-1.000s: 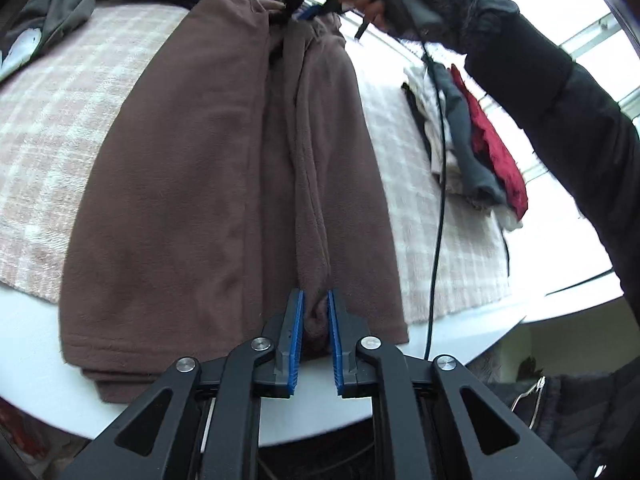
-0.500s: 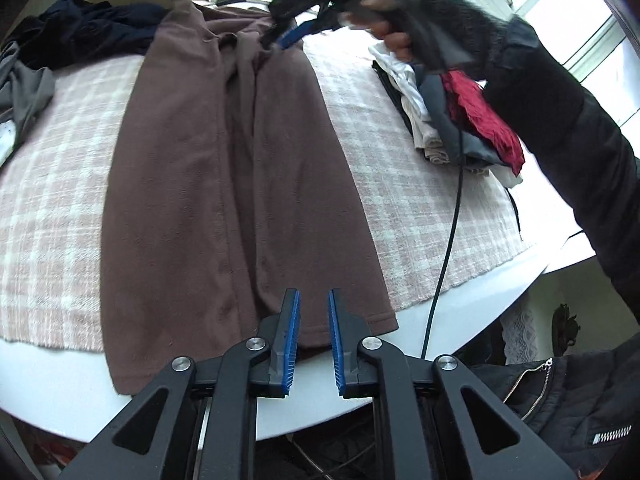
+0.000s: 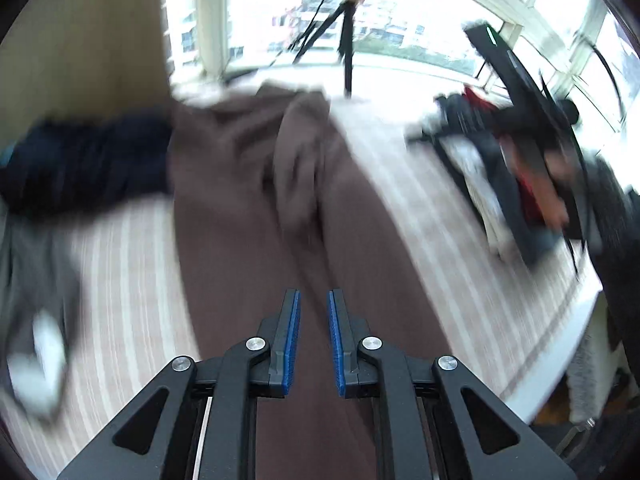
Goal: Fold clothes
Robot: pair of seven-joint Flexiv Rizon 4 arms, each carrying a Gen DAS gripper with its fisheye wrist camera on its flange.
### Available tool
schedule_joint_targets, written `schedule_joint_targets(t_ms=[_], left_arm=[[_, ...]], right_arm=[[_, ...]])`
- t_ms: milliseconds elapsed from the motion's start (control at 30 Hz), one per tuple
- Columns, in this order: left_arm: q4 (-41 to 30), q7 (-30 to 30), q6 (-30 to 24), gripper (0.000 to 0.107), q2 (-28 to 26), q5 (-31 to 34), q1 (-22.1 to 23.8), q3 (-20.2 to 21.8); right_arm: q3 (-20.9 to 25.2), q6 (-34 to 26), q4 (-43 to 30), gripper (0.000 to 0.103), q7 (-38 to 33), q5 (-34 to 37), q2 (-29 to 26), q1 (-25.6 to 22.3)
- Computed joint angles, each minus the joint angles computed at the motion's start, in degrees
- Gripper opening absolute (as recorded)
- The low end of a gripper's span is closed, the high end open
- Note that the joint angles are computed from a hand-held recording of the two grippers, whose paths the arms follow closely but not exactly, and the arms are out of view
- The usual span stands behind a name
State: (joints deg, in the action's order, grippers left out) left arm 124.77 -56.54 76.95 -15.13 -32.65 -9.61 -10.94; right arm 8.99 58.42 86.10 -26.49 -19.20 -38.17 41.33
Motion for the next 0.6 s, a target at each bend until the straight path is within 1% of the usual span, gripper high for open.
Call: schedule_joint_targets(t_ms=[33, 100, 133, 200, 267, 300, 333, 433, 467, 533, 600], left_arm=[[-3.6, 0.5, -0.4, 0.013, -2.9, 0.5, 0.2, -0.4], [-10.2, 2.2, -2.5, 0.013, -8.5, -1.0, 1.7, -3.0], [-13.7, 1.6, -4.1, 0.018, -11.4, -0.2, 1.4, -2.7], [-20.9, -3.4, -6.3, 0.016, -16.8, 5.5, -1.6, 1.5], [-26.9, -7.6, -9.0, 0.018, -21.4, 10.1, -3.4, 4.5], [-30.1, -11.2, -11.5, 0.017, -23.5, 13.2, -5.3, 7.7], [-32.2, -13.7, -13.2, 0.015, -25.0, 15.4, -5.8, 9.1], [-32.4, -15.0, -13.7, 0.014, -24.7, 15.8, -3.3, 6.9], [-32.9, -15.3, -13.0, 0.012, -24.5, 16.7, -3.4, 6.7], [-34.6, -13.4, -10.2, 0.012, -25.0, 16.9, -2.4, 4.0], [-37.9, -11.3, -9.1, 0.012, -26.5, 16.2, -1.5, 1.5]], right_arm=[[-0.3, 1.5, 0.5, 0.025, 0.8, 0.1, -0.4, 0.1], [-1.0, 5.3, 1.9, 0.025, 2.2, 0.0, -1.3, 0.3], [-0.4, 7.2, 1.9, 0.025, 2.0, 0.6, -2.0, 0.0], [1.1, 9.8, 0.7, 0.025, 0.6, 1.7, -4.0, -0.5], [2.2, 11.7, -0.7, 0.025, -1.1, 2.5, -5.9, -0.5], [3.2, 11.2, -1.9, 0.025, -2.6, 3.1, -7.2, -0.8], [4.2, 10.4, -3.3, 0.025, -4.1, 3.6, -8.5, -0.9], [3.3, 5.3, -4.2, 0.024, -7.0, 2.7, -8.4, 1.0], [3.0, 3.2, -4.4, 0.024, -7.5, 2.4, -8.0, 1.6], [1.0, 6.7, -2.1, 0.024, -5.8, 2.1, -6.9, 2.9], [1.0, 11.8, -0.4, 0.024, -4.9, 2.6, -6.7, 3.2]])
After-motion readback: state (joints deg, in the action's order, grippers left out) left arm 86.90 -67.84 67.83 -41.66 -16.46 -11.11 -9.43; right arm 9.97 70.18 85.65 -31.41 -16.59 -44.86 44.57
